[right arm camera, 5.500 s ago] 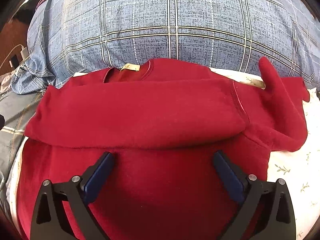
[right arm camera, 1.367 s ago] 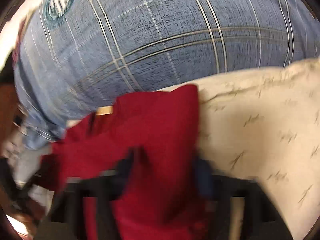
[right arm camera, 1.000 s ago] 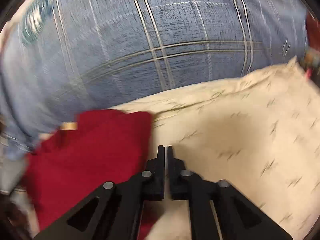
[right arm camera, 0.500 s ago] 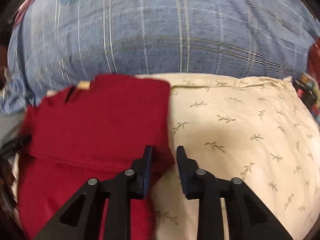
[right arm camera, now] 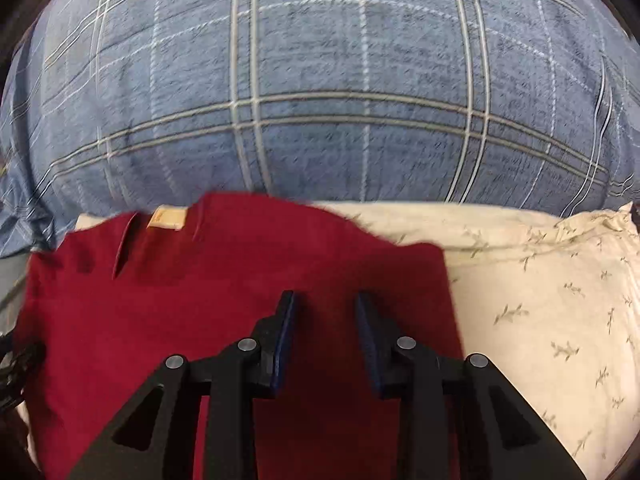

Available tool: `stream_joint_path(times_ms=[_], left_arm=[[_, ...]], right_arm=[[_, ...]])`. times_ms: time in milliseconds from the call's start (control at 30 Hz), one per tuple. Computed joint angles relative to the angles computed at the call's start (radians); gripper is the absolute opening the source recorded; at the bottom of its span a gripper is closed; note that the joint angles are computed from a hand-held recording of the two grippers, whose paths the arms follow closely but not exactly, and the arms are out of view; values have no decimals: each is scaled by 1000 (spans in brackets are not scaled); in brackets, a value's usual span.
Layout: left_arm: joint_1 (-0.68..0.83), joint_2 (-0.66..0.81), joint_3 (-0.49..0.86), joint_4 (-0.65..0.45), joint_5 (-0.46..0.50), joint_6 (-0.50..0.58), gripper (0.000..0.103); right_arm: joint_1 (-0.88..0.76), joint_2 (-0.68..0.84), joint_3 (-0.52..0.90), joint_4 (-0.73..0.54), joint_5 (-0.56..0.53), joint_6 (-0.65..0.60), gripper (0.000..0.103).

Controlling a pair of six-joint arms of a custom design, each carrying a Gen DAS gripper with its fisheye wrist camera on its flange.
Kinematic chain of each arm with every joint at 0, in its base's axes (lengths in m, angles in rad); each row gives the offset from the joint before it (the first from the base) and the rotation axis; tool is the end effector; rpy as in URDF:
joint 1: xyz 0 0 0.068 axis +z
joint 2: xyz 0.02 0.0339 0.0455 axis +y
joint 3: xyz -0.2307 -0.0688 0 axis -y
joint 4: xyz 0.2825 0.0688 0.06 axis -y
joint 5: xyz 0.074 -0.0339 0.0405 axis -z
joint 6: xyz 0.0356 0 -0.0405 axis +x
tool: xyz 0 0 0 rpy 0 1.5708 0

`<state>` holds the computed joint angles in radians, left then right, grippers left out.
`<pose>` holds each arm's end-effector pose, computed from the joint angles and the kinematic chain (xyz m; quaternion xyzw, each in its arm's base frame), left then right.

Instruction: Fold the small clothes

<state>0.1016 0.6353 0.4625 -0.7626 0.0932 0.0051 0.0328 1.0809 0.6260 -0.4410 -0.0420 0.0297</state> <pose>0.1872 0.0158 0.1728 -0.0312 0.9485 -0.0275 0.3140 0.2599 0.0100 0.1613 -0.0084 0.9434 0.0301 0.3302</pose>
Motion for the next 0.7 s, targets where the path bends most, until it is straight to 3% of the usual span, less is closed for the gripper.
stream_joint_path(times_ms=[100,367,500,633,700], left_arm=[[-2,-5,-3,-2,-5,-3,82],[-12,-26,-16,-2,-20,-12,82],[-16,-43,-25,-6,-28,-17,82],[-13,-52,-26,-14,-28,-18,82],[-15,-60,-25,-23,-30,-23,82]], right_arm=[[-23,-82,-14,-75,-31,-9,33],[-200,-601,-174,-447,-172,-173,39],[-287,-687,-221,-507,-196,-259,38],[-197,-725,-221,-516,-83,-213,39],[-229,-757,-216,-546,-108,-212,41]])
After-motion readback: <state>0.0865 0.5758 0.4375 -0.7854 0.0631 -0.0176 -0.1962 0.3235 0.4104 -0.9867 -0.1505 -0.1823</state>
